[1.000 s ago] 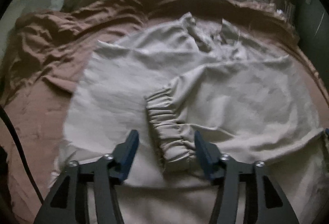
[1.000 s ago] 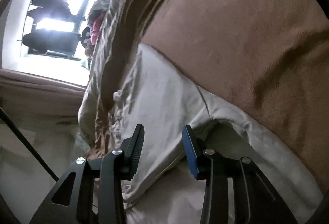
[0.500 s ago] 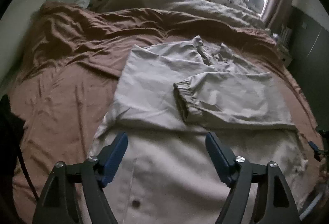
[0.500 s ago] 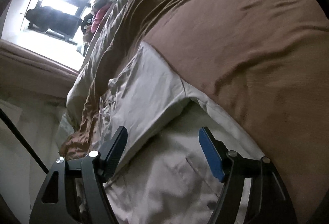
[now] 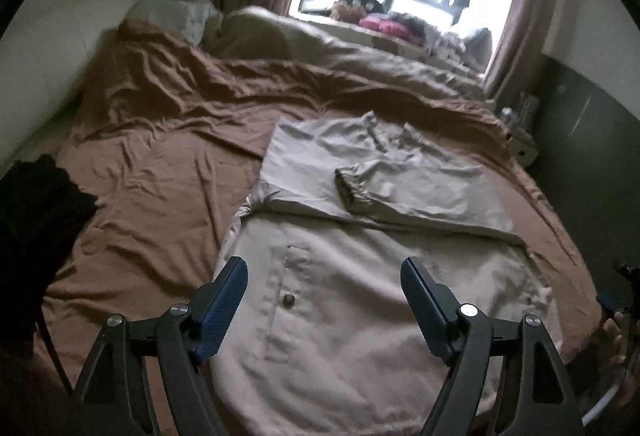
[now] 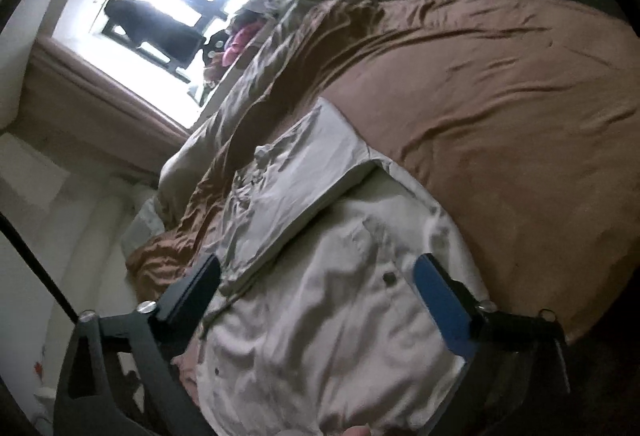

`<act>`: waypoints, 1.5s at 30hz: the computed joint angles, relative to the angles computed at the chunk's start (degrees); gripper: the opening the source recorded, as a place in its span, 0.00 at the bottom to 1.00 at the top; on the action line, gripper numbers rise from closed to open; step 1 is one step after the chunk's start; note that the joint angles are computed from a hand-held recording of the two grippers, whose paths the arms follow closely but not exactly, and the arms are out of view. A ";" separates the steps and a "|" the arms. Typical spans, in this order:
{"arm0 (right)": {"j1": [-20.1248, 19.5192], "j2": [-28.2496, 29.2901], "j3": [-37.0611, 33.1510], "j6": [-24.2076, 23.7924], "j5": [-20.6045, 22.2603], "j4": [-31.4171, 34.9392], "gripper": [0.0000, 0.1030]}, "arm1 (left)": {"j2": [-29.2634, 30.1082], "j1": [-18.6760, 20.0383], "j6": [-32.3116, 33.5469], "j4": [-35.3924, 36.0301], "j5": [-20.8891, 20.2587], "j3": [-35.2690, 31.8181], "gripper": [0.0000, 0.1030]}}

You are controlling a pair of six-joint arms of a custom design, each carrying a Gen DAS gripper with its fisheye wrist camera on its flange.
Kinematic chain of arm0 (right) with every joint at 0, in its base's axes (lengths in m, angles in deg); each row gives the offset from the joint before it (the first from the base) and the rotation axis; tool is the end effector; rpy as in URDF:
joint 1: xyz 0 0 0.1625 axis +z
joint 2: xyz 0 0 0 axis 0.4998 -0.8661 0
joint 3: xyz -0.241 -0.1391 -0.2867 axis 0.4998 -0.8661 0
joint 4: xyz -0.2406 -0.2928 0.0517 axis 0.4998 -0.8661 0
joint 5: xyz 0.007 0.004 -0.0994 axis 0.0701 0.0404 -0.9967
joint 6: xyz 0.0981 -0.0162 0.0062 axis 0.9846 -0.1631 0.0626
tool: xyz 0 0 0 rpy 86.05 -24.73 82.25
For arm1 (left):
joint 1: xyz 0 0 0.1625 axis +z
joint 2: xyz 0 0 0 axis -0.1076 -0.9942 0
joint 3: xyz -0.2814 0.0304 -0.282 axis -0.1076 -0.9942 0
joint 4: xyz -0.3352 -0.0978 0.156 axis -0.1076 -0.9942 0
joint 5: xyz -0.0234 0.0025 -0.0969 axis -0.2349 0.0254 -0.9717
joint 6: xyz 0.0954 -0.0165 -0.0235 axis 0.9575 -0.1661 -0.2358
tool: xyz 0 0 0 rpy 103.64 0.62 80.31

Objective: Fold large clothes

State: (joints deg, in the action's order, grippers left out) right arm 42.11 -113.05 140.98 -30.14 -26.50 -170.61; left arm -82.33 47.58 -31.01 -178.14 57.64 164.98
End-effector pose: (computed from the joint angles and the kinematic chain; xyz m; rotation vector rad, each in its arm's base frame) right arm -0.0462 -0.6486 0.4196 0.0961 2.8400 -1.3041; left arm -0.3215 -0.5777 0.0926 0.1270 2.2665 -1.1464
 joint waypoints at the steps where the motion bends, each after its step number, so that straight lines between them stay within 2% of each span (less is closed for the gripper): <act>1: -0.34 -1.72 2.15 -0.77 0.04 -0.67 1.00 | -0.62 -1.12 0.38 -1.81 0.50 2.00 0.78; 5: -1.66 -7.67 9.45 -4.78 -0.16 -2.48 1.00 | -2.59 -5.00 -0.87 -6.80 3.07 8.81 0.79; 11: -5.71 -16.55 19.36 -9.68 5.09 -5.20 1.00 | -4.95 -10.11 -5.70 -11.53 6.37 17.21 0.84; 14: -8.22 -20.01 24.26 -11.59 8.07 -10.09 1.00 | -6.09 -12.59 -8.01 -12.79 6.56 20.88 0.85; 18: -11.20 -24.79 30.47 -16.82 10.70 -14.37 1.00 | -8.69 -15.84 -16.64 -6.85 7.94 25.39 0.85; 19: -11.73 -25.81 31.77 -18.02 10.84 -14.87 1.00 | -9.24 -16.70 -17.99 -7.29 7.63 26.96 0.85; 21: -12.81 -27.85 33.99 -19.93 11.10 -14.42 1.00 | -10.31 -18.04 -20.92 -7.13 6.89 29.44 0.85; 27: -15.27 -32.28 38.91 -24.94 10.94 -15.22 1.00 | -13.00 -20.88 -30.88 0.00 6.62 34.23 0.85; 29: -16.02 -33.04 40.02 -26.39 11.36 -14.98 1.00 | -13.54 -21.53 -33.74 0.99 6.62 35.80 0.88; 31: -16.56 -33.32 41.36 -27.81 10.93 -16.06 1.00 | -13.88 -22.08 -36.43 1.57 6.82 37.40 0.96; 32: -16.82 -33.55 41.64 -28.48 10.91 -16.05 1.00 | -14.05 -22.30 -37.72 2.29 6.91 37.97 0.98; 37: -18.31 -34.53 43.20 -32.50 11.65 -14.64 1.00 | -13.92 -22.97 -37.81 -3.21 5.83 41.38 0.99; 42: -18.25 -32.64 39.40 -31.50 10.47 -8.01 1.00 | -13.68 -21.00 -35.14 -7.42 4.77 42.30 0.99; 45: -17.62 -30.05 37.43 -31.01 9.10 -7.84 1.00 | -11.60 -18.72 -30.46 -16.96 2.93 43.21 0.99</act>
State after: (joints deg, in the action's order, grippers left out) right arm 24.50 -143.10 178.40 -61.15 -17.40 -178.45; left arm -93.93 28.86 -61.47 -195.09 60.57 208.19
